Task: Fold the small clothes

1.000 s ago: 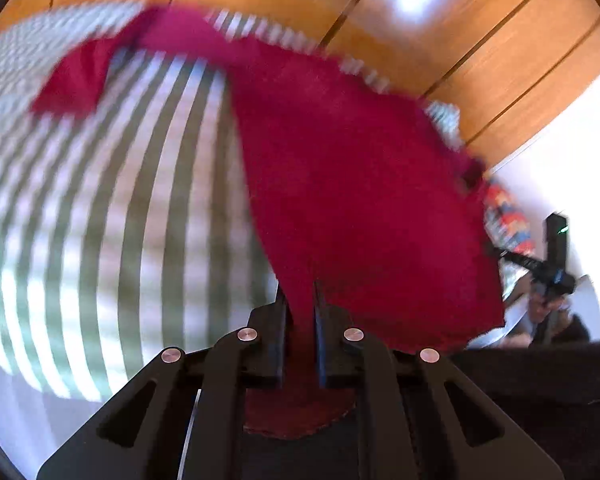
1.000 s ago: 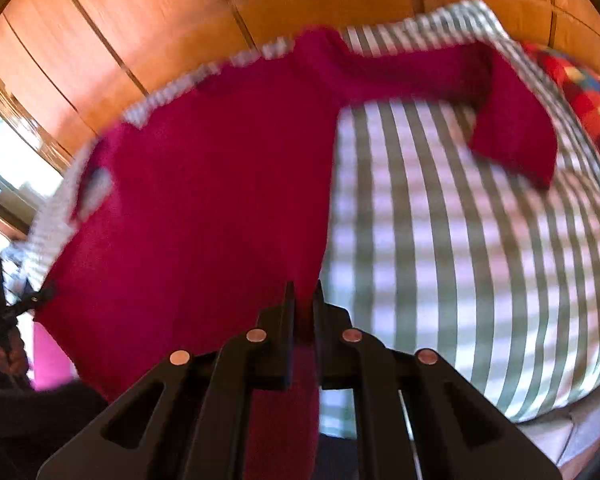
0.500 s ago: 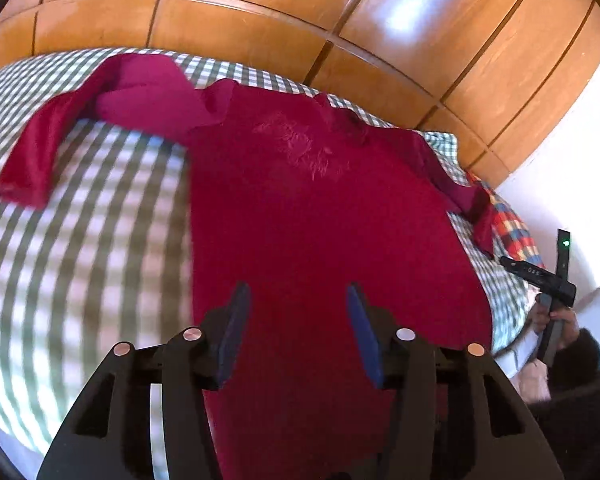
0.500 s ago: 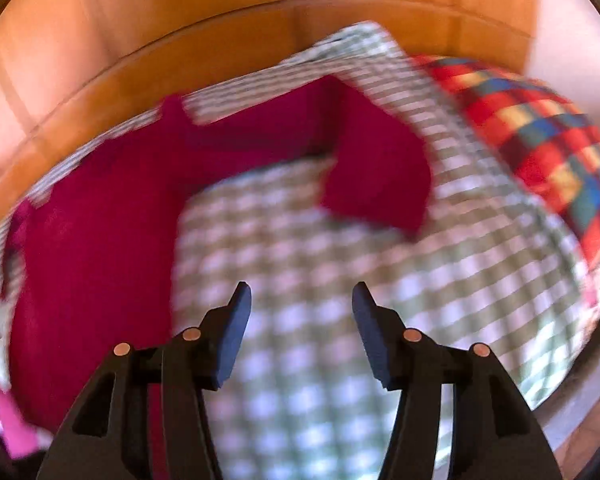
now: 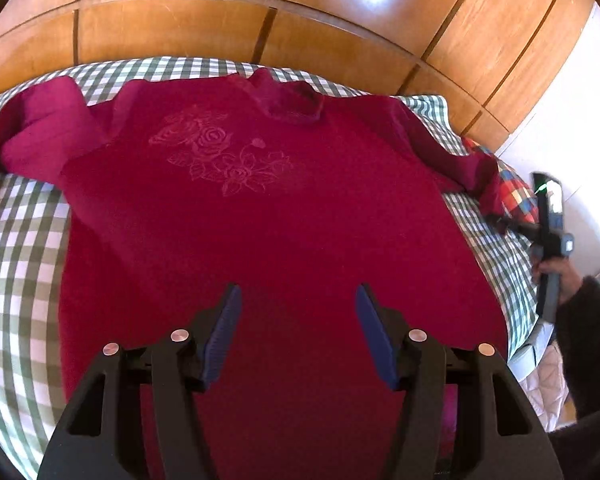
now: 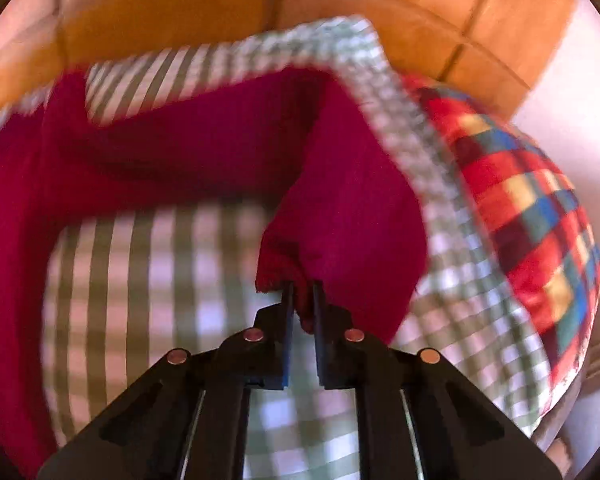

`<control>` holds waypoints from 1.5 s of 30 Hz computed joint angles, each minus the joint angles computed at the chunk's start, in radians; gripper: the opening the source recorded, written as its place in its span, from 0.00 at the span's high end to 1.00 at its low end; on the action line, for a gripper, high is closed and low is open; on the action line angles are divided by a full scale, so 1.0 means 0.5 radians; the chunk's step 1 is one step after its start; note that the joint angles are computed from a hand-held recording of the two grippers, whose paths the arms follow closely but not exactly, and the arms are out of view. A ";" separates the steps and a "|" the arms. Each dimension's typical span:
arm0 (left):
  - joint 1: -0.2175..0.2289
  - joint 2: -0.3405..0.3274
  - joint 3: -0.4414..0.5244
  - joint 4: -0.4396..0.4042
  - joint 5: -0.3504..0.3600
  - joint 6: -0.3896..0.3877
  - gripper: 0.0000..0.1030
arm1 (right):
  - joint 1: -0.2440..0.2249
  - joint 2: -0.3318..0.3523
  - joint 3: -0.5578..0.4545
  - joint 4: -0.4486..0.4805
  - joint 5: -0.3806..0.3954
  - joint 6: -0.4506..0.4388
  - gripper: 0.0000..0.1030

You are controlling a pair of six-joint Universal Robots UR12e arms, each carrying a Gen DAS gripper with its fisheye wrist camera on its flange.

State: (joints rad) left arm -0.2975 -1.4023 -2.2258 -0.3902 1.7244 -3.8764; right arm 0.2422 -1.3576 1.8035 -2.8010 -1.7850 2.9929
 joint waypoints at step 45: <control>0.284 0.103 -0.113 0.416 -0.099 -0.112 0.24 | 0.520 0.213 -0.663 0.506 1.432 0.128 0.52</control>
State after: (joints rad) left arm -0.1553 -1.3510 -2.2824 -0.1823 1.6750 -3.9322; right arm 0.5023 -1.2513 1.4721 -2.5478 -1.0691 3.0567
